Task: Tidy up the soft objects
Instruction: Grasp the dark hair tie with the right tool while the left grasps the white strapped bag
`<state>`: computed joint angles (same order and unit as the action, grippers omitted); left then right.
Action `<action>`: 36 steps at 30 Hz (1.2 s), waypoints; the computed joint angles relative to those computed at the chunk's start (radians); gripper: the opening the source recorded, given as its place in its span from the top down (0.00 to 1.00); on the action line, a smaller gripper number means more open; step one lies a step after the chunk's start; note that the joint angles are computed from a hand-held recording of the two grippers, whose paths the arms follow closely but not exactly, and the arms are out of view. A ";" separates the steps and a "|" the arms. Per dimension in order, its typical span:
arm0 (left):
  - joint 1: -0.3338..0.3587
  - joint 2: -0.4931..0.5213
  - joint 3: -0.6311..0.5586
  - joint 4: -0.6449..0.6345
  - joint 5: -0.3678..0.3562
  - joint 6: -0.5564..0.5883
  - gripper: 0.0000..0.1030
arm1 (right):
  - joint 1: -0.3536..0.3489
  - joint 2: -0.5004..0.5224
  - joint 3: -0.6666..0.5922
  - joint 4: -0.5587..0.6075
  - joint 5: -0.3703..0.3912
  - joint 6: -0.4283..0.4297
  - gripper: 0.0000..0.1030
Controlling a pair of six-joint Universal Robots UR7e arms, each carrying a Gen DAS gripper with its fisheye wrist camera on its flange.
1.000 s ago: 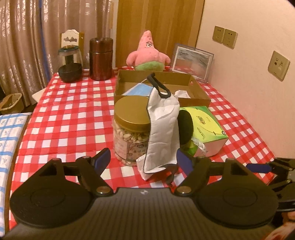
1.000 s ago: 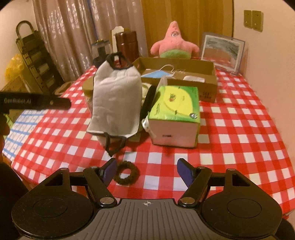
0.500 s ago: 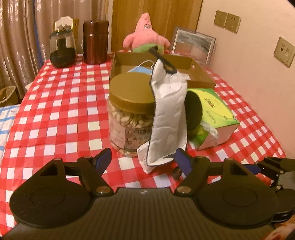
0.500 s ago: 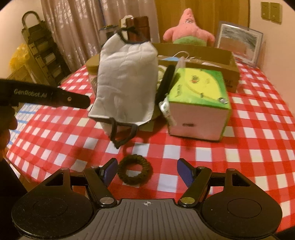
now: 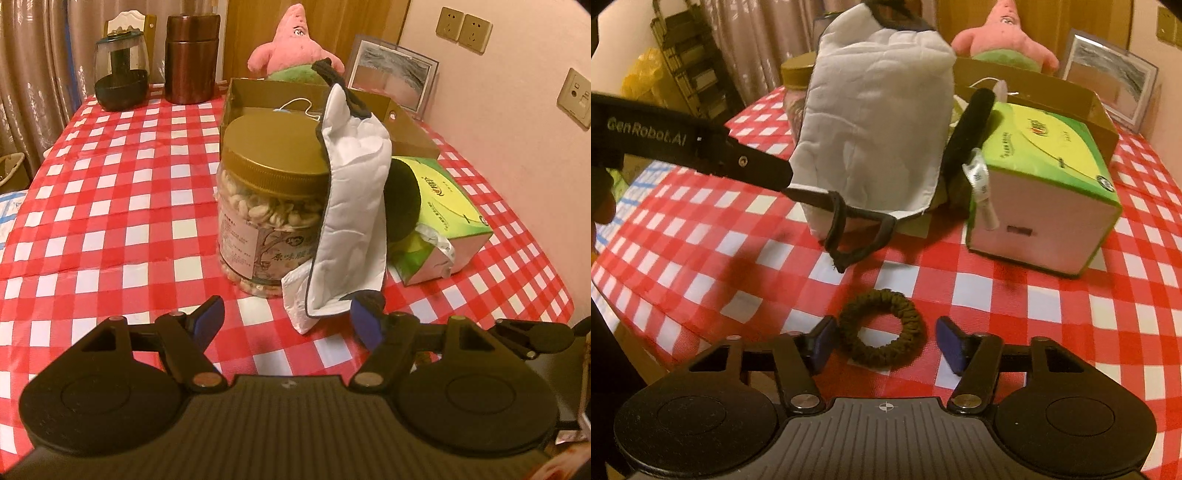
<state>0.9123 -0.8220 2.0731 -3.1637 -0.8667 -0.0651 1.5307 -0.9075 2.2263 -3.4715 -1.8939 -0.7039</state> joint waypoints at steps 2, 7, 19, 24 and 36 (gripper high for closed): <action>-0.001 0.000 0.000 0.002 0.004 0.007 0.29 | 0.005 0.007 -0.004 -0.002 -0.008 -0.017 0.48; -0.003 0.003 -0.002 0.009 0.010 0.012 0.29 | 0.006 0.011 -0.003 -0.015 -0.015 -0.014 0.72; -0.015 0.029 -0.023 -0.024 -0.006 0.070 0.36 | 0.002 -0.067 0.017 -0.091 -0.001 0.085 0.83; -0.013 0.056 -0.064 -0.013 -0.028 0.109 0.47 | -0.006 -0.103 0.017 -0.103 -0.001 0.114 0.83; -0.025 0.121 -0.128 -0.032 -0.027 0.169 0.82 | -0.020 -0.123 0.017 -0.097 -0.002 0.154 0.83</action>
